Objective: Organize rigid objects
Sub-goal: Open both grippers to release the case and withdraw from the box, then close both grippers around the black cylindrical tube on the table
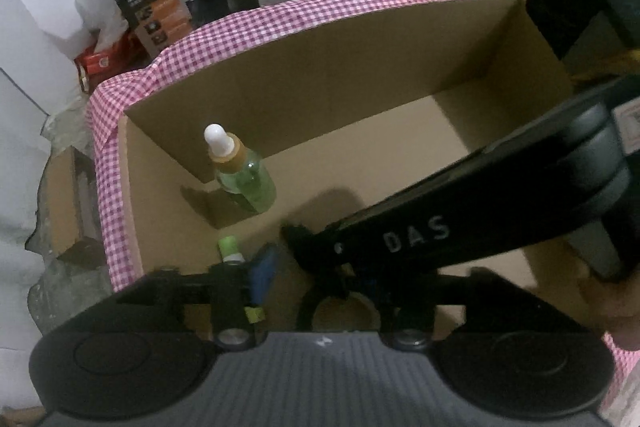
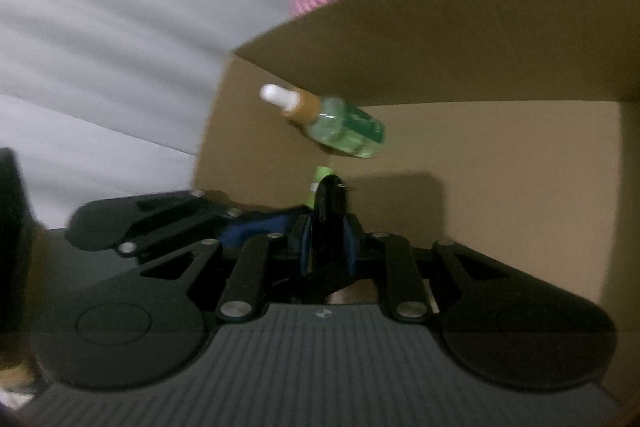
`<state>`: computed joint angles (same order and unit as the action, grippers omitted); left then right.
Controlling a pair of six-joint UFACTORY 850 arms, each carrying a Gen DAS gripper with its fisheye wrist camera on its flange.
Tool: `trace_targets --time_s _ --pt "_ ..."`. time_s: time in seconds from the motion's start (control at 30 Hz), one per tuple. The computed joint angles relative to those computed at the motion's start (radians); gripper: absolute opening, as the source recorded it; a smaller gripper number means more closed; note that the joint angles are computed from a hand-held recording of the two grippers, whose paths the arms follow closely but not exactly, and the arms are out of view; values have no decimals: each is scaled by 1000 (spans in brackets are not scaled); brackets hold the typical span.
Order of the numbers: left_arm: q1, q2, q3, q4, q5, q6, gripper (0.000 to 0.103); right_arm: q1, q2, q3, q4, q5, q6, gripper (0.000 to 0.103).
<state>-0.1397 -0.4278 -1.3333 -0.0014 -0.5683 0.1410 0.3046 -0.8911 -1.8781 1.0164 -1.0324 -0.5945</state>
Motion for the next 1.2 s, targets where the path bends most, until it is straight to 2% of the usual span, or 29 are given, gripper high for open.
trace_targets --time_s 0.07,0.13,0.17,0.3,0.37,0.47,0.67,0.77,0.93,1.1,1.2 --pt "7 11 10 -42 8 35 60 4 -14 -15 -14 -4 23 21" --pt "9 31 26 -59 21 48 62 7 -9 -9 -25 9 20 31" --pt "8 41 34 -58 34 47 65 8 -3 -3 -25 19 14 33" --pt "9 109 79 -82 79 58 69 4 53 59 -7 74 -33 43" --pt "16 156 112 -138 99 98 74 -3 95 105 19 98 -74 43" --pt "22 230 164 -203 134 137 74 -19 179 201 87 134 -159 43" --pt "40 430 323 -419 216 312 83 -66 405 467 299 181 -422 43" --pt "45 531 413 -490 251 373 88 -98 533 614 409 174 -576 43" --pt "42 667 561 -539 303 387 88 -138 723 843 529 155 -774 44" --pt "39 732 687 -649 314 475 88 -125 799 1016 581 136 -834 44" --pt "26 726 743 -599 343 436 86 -93 788 1075 597 148 -815 44"
